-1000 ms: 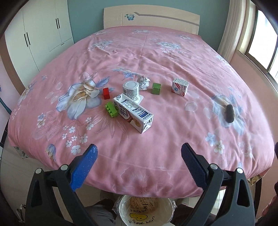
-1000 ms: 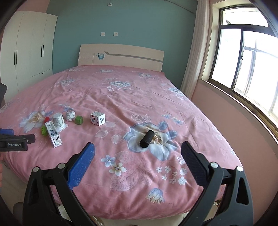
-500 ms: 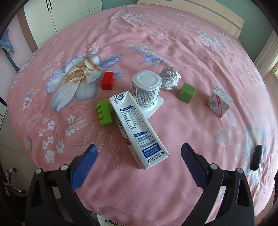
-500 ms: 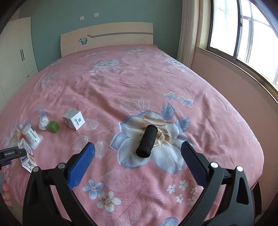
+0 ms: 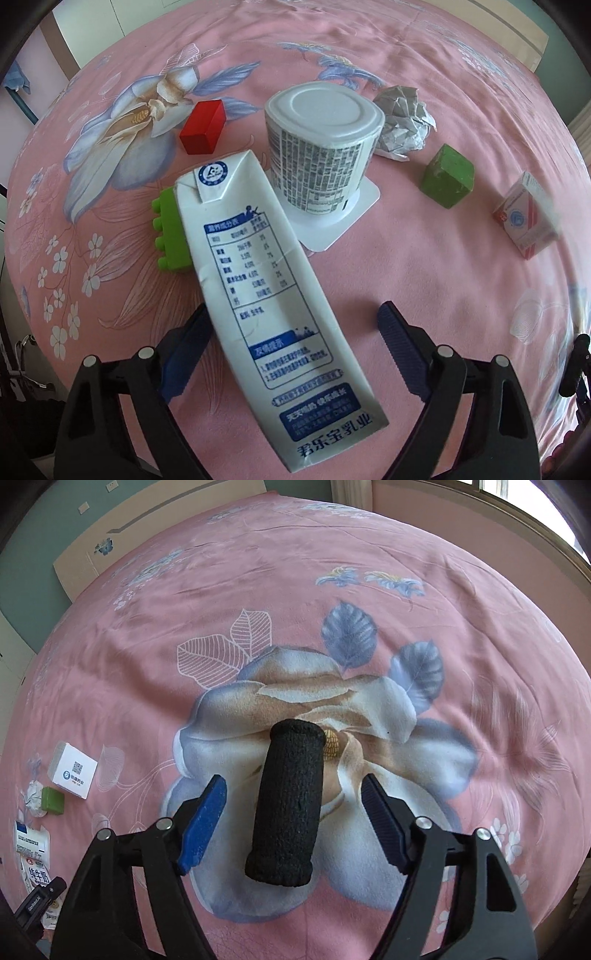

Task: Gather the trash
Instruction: 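Grasp the white milk carton with the left tool while the right tool grasps the black foam tube, then lift the carton and foam tube and carry both tools over the bin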

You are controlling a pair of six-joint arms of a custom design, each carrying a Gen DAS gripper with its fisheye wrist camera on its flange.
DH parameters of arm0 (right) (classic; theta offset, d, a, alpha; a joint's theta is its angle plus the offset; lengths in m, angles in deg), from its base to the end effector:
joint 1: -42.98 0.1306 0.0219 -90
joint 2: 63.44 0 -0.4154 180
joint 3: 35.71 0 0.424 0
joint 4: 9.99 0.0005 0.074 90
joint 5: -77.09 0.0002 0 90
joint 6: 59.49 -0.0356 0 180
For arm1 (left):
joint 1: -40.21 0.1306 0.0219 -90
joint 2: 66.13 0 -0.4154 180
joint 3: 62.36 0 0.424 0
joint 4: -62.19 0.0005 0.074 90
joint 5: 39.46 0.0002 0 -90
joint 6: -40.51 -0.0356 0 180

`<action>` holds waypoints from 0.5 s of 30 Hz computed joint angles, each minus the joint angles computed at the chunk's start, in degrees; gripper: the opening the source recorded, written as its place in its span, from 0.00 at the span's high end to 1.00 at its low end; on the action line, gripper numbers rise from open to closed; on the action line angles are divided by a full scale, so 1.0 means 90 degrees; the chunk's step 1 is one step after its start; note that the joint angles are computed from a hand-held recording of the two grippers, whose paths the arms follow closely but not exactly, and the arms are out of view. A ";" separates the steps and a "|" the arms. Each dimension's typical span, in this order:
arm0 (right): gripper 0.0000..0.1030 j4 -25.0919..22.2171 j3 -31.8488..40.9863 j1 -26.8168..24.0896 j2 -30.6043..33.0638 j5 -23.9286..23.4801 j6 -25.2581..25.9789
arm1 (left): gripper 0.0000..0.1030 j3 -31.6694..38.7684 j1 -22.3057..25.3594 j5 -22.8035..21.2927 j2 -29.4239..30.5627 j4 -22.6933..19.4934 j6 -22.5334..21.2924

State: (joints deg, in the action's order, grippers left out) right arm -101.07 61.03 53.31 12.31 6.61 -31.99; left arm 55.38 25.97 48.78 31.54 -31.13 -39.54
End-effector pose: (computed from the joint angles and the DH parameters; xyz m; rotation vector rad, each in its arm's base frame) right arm 0.3485 0.0509 0.5839 1.2426 2.3554 -0.0911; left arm 0.4916 -0.1241 0.5828 0.1002 2.8473 -0.0451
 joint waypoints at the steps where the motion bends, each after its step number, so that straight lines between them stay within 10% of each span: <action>1: 0.48 0.0059 -0.0047 -0.0053 0.0009 -0.0152 0.0087 | 0.13 -0.0019 -0.0006 -0.0011 -0.0013 0.0046 -0.0023; 8: 0.66 0.0015 -0.0028 0.0137 0.0051 -0.0054 0.0439 | 0.57 -0.0109 0.0094 0.0309 -0.0149 0.0251 -0.0127; 15: 0.67 -0.0012 0.0045 0.0392 -0.0084 -0.0108 0.0474 | 0.61 -0.0106 0.0207 0.0583 -0.0233 0.0100 -0.0628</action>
State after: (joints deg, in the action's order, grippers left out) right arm -101.18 61.43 56.83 11.56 5.64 -27.72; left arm 54.43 27.84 54.03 29.45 -30.23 -45.20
